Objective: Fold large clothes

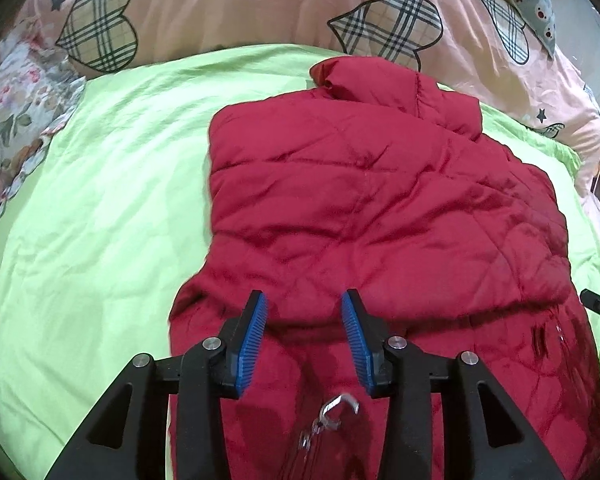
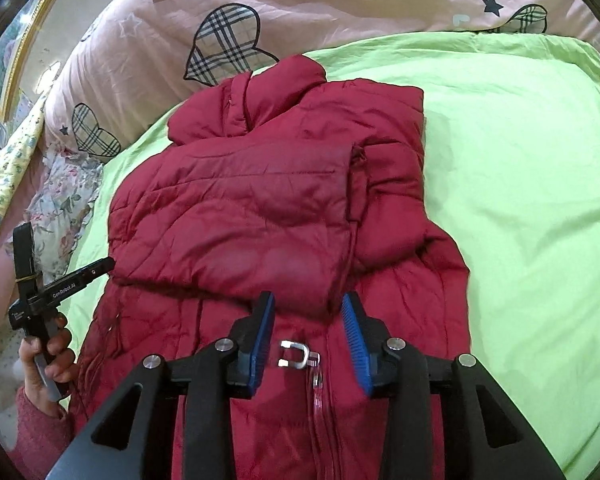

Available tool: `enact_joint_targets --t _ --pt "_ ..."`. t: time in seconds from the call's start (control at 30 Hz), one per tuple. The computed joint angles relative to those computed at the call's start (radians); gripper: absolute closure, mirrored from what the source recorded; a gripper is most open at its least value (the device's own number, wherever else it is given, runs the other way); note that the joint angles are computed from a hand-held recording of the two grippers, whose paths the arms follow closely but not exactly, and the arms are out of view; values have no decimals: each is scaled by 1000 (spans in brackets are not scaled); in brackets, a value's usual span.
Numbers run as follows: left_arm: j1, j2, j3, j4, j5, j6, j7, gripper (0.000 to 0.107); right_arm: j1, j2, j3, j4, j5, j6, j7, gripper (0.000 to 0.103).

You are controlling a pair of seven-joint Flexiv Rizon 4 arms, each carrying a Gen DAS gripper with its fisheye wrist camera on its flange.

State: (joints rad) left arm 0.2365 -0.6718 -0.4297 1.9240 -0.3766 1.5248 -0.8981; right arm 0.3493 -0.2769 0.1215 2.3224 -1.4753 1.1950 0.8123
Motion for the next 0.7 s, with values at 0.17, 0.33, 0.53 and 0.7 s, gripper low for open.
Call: enact_joint_targets --t 0.17,0.33,0.53,0.7 --pt "87 48 -61 88 -17 8 11 67 11 41 19 28 3 -15 31 57" --pt "223 106 -165 203 -48 21 29 62 33 91 48 65 24 -42 55 52" --pt "466 153 -372 359 -34 67 30 58 87 168 104 126 111 -126 93 46" --pt "577 180 -440 435 31 72 -8 58 163 217 171 153 292 -253 69 34"
